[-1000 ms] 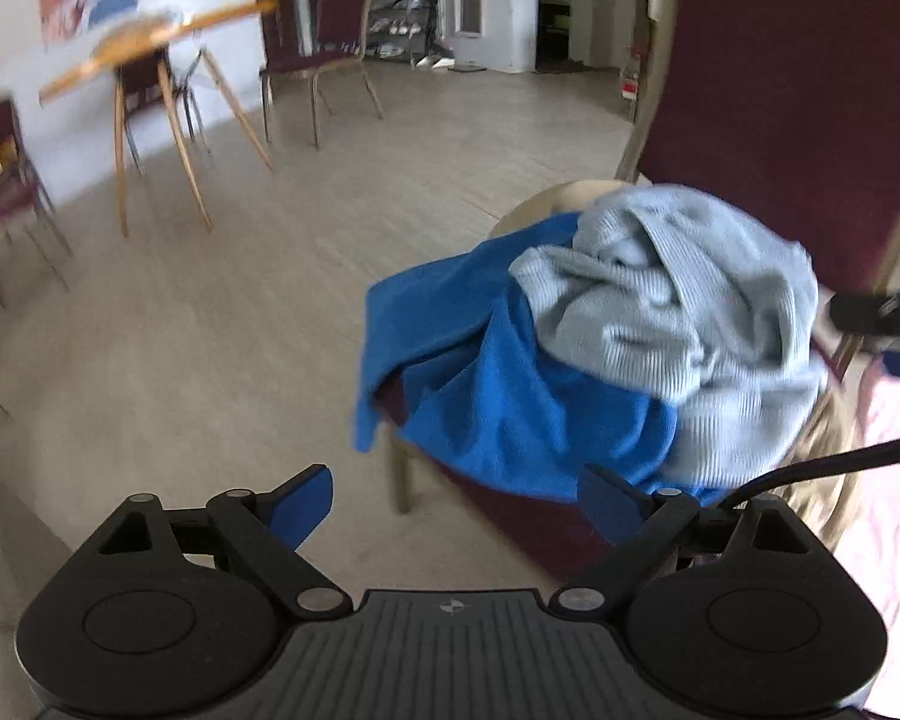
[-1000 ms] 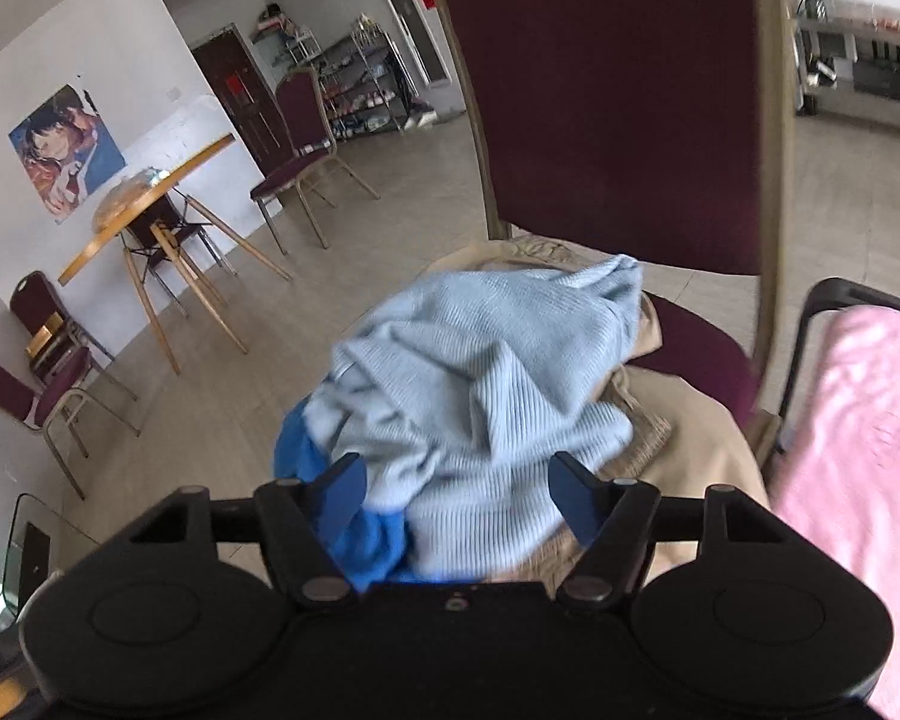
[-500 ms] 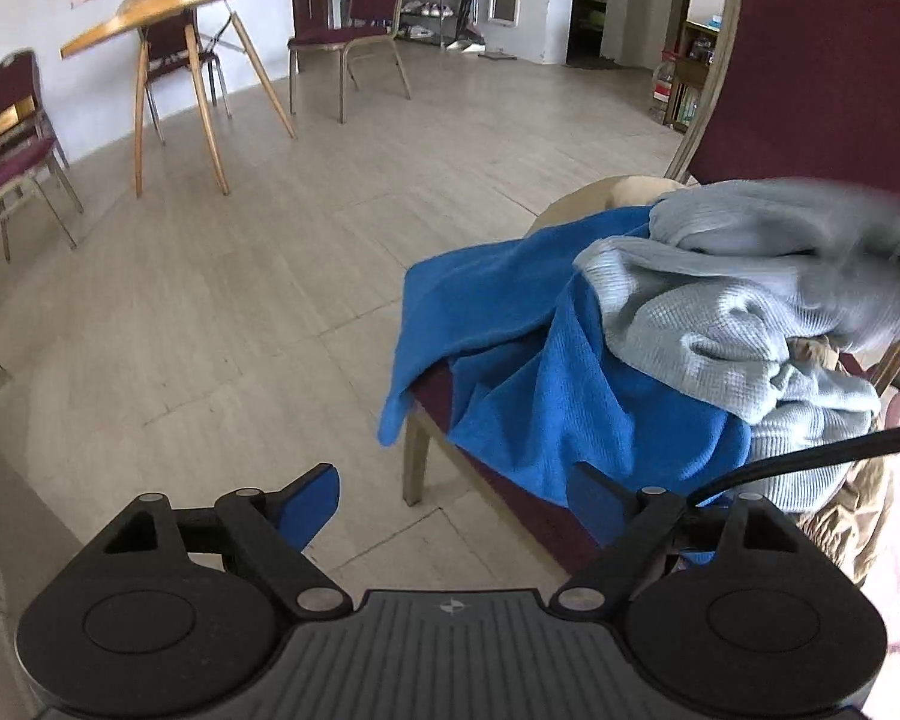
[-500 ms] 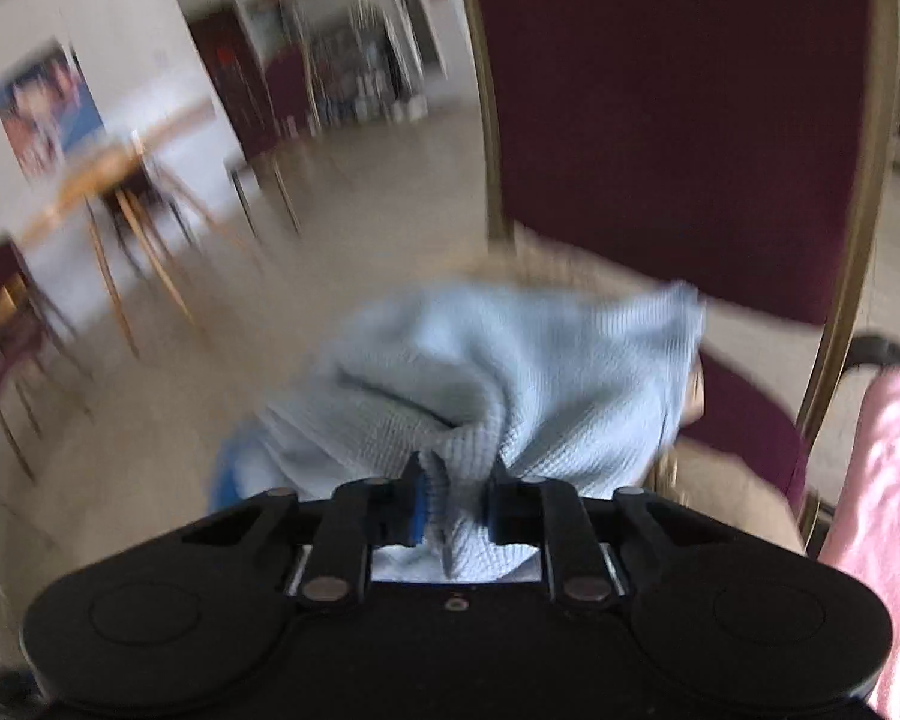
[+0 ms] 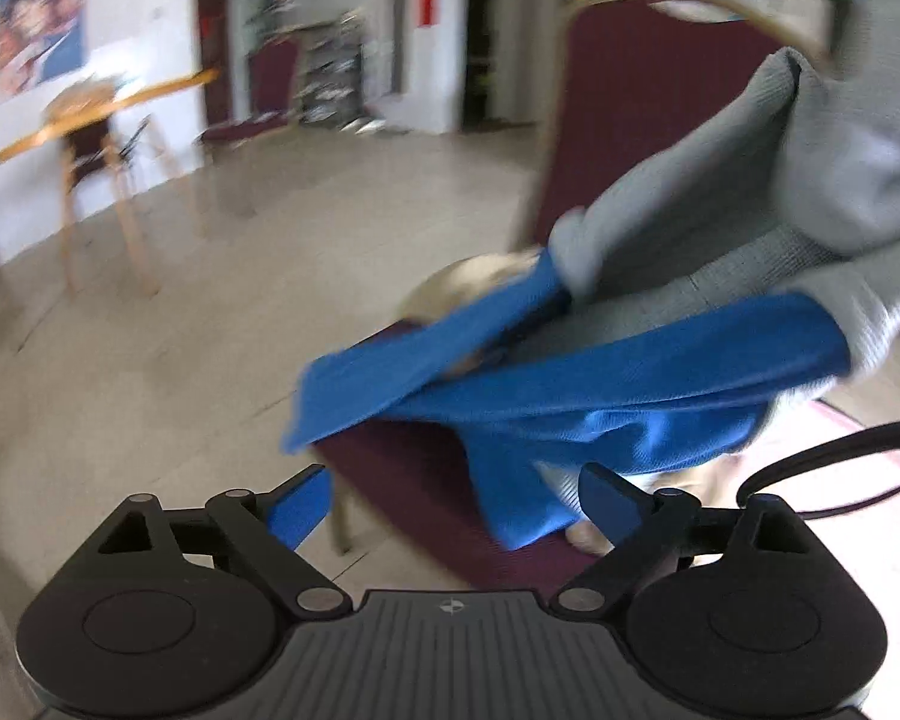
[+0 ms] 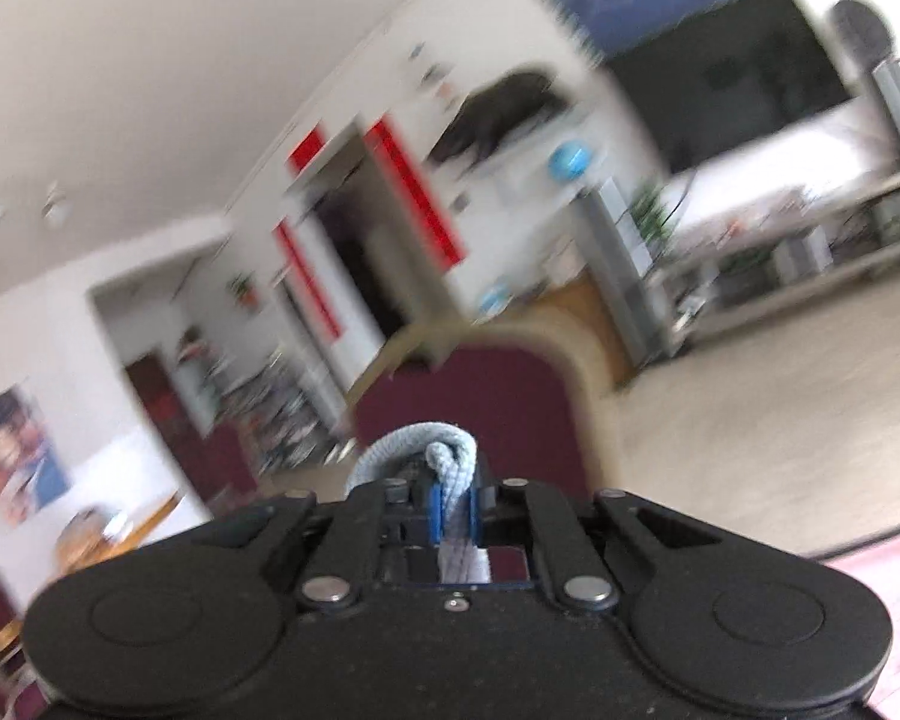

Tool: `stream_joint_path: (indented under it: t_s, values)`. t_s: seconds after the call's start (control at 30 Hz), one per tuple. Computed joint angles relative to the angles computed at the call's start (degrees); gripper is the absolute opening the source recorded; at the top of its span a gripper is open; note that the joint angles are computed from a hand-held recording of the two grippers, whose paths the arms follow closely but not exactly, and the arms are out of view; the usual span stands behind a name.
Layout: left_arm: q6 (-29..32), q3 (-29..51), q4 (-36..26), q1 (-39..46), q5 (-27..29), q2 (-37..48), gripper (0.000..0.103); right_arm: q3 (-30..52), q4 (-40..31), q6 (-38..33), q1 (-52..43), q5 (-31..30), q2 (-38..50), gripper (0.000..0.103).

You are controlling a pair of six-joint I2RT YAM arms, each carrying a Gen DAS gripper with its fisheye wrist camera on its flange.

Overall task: Fold clothes
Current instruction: 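Lift the grey-and-blue sweater with the right gripper and carry it onto the pink bed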

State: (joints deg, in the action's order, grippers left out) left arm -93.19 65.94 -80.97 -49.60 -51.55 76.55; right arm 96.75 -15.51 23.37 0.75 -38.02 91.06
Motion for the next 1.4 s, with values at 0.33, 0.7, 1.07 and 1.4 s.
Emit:
stream_joint_path:
  t_s: [0.33,0.7,1.07,1.4]
  values:
    - [12.53,15.86,6.06,-3.98,-3.98,12.15,0.095,11.31,5.06,1.41,-14.21,-2.1,-0.34,0.007]
    - [20.28,13.93,16.17,-4.82,-0.16,15.06,0.094,21.52,-4.95,-7.17,-14.46,2.04,3.37,0.007]
    - [20.52,11.47,16.05,-2.38,2.04,13.87,0.094,45.3,-18.6,-0.89,-10.38,10.22,20.13,0.007]
    - [23.85,16.17,15.81,-6.69,-0.29,17.52,0.094,10.01,-10.66,-4.16,-37.33,-7.77,6.77,0.007]
